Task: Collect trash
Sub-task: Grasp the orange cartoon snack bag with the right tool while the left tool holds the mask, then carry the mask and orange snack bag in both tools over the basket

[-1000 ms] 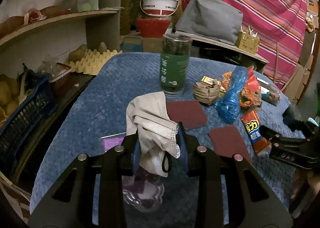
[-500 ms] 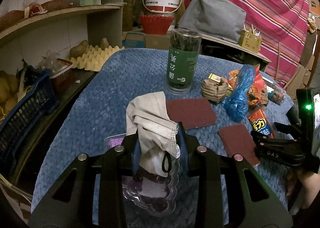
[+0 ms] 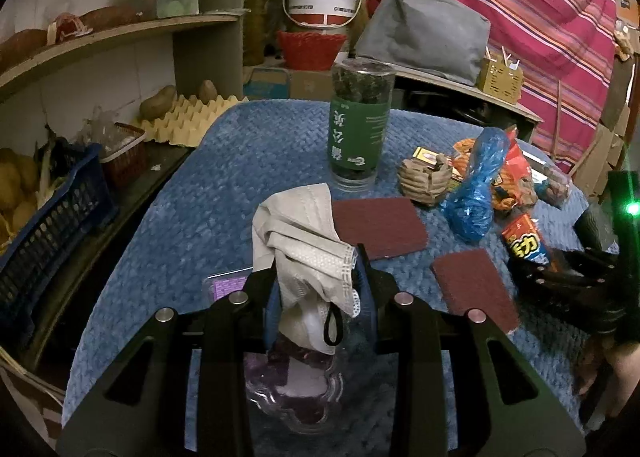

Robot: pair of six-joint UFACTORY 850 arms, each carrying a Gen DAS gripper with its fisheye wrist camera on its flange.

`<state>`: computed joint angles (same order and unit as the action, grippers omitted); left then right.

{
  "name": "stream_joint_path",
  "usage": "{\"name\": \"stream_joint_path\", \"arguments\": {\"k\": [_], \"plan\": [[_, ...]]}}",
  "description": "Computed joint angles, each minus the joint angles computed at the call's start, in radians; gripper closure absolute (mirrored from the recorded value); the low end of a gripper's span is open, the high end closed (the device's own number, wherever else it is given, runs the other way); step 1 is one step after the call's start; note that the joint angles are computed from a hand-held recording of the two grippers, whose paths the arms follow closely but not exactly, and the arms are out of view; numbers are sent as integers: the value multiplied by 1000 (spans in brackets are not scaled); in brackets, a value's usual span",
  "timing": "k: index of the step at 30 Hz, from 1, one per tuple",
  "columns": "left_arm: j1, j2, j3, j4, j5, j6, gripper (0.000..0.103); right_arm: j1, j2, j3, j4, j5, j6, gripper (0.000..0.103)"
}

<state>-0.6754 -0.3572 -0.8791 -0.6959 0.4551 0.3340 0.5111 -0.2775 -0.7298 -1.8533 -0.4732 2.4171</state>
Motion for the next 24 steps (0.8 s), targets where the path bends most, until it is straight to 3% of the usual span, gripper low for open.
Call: {"name": "stream_joint_path", "arguments": {"k": [24], "plan": [[-157,-35,-97,-136,19,124,72,-83,289,248,-105,-43,15,58]]}}
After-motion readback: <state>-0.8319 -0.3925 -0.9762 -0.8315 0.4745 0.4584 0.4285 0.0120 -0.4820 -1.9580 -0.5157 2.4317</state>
